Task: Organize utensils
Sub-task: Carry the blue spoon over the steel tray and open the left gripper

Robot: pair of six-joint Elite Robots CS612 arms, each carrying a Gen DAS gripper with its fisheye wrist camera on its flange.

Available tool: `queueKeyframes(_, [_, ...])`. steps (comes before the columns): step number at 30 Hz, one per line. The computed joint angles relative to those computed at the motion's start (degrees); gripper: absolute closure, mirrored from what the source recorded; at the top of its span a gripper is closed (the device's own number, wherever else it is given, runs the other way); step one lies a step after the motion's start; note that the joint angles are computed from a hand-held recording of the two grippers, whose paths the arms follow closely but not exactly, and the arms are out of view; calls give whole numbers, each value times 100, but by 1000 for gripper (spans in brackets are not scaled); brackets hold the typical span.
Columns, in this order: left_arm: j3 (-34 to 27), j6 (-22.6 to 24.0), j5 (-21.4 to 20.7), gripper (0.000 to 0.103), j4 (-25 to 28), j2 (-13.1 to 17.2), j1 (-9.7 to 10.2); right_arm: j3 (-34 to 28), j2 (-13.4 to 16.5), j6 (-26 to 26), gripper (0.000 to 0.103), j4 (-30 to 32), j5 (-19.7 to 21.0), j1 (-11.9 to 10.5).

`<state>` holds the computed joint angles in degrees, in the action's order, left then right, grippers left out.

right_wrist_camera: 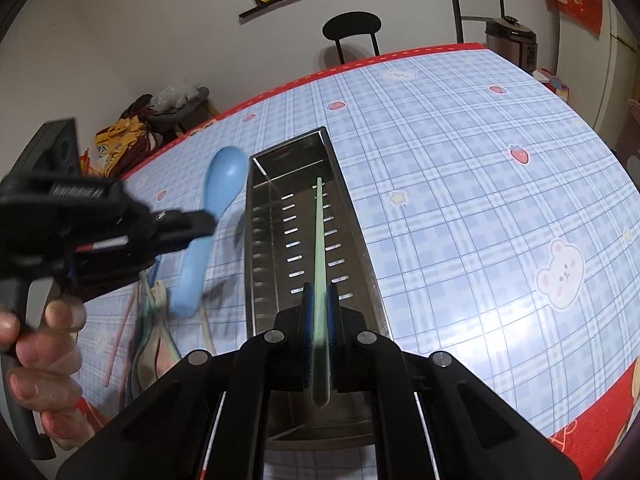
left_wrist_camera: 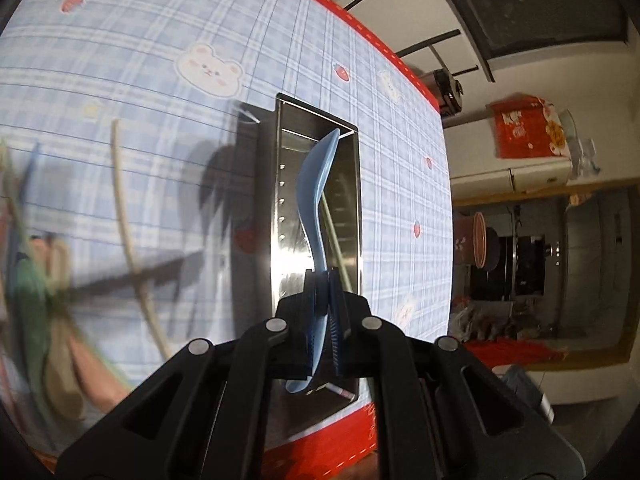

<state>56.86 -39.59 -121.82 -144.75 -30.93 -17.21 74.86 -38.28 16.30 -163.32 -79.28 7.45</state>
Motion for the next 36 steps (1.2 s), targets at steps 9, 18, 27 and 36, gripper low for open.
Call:
queueKeyframes(9, [-839, -480, -13, 92, 421, 495, -36, -87, 61, 17, 96, 170, -68, -16])
queueKeyframes(18, [-1337, -716, -73, 94, 840, 792, -71, -161, 108, -73, 96, 247, -110, -17])
queueKeyframes(27, [-1573, -644, 16, 94, 840, 911, -82, -212, 135, -167, 96, 350, -91, -18])
queueKeyframes(36, [-1054, -73, 722, 61, 307, 476, -43, -155, 44, -314, 68, 92, -165, 42])
